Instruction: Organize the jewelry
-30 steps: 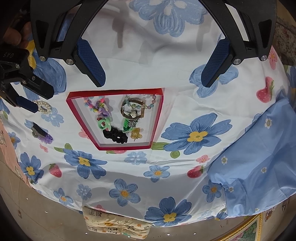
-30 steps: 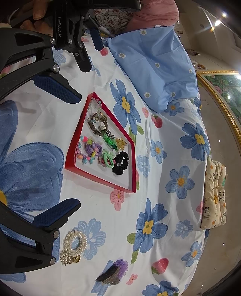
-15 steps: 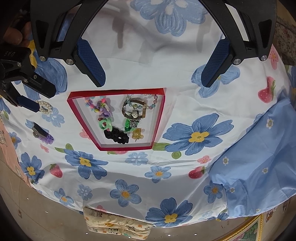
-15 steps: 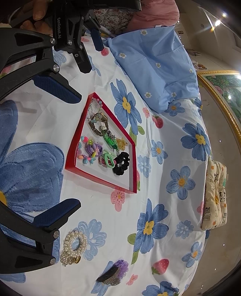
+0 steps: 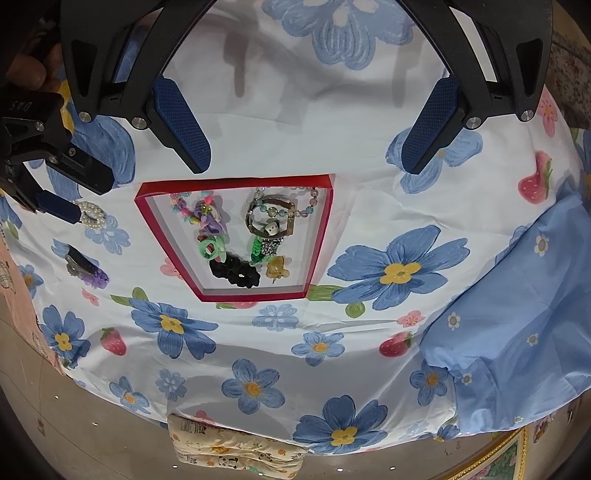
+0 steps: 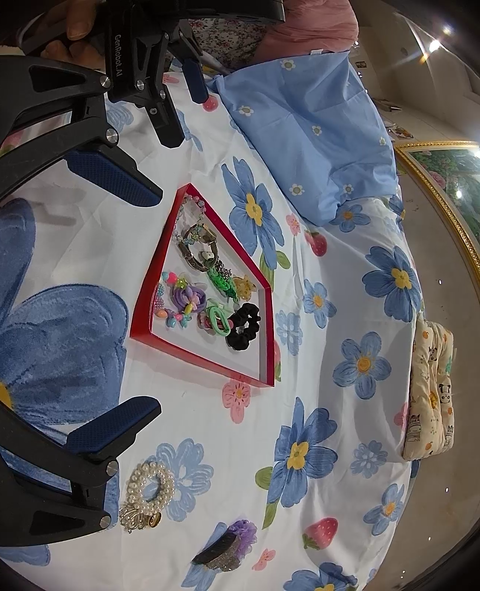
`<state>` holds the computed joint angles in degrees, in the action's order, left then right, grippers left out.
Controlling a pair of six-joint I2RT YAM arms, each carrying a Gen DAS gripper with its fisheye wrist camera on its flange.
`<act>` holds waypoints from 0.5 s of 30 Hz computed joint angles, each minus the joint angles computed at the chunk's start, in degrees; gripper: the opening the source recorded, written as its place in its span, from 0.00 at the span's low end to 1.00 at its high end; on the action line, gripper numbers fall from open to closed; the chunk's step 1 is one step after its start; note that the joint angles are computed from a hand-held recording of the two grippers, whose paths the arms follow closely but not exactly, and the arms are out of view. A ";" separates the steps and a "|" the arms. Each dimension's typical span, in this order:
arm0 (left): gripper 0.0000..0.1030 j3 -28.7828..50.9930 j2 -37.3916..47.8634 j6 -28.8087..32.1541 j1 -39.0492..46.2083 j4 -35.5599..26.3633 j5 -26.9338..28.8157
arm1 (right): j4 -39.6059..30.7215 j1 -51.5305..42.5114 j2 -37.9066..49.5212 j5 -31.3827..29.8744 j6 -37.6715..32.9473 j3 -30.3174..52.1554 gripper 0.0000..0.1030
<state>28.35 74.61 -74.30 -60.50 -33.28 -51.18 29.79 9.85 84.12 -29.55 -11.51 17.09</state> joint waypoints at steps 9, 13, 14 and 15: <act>1.00 -0.10 0.42 2.53 1.19 2.79 0.82 | 0.24 -0.94 1.28 -0.65 -0.48 0.64 1.00; 1.00 -0.28 0.22 3.59 1.78 3.61 1.03 | 0.05 -1.28 1.49 -0.97 -0.67 0.91 1.00; 1.00 -0.09 0.61 3.57 1.73 3.84 1.09 | 0.10 -1.39 1.55 -1.08 -0.73 0.93 1.00; 1.00 -0.21 0.36 3.64 1.75 3.80 1.08 | 0.03 -1.61 1.73 -1.24 -0.86 1.11 1.00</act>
<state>28.13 74.97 -70.65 -58.75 -29.47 -50.10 29.82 8.24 85.85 -30.79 -12.37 18.20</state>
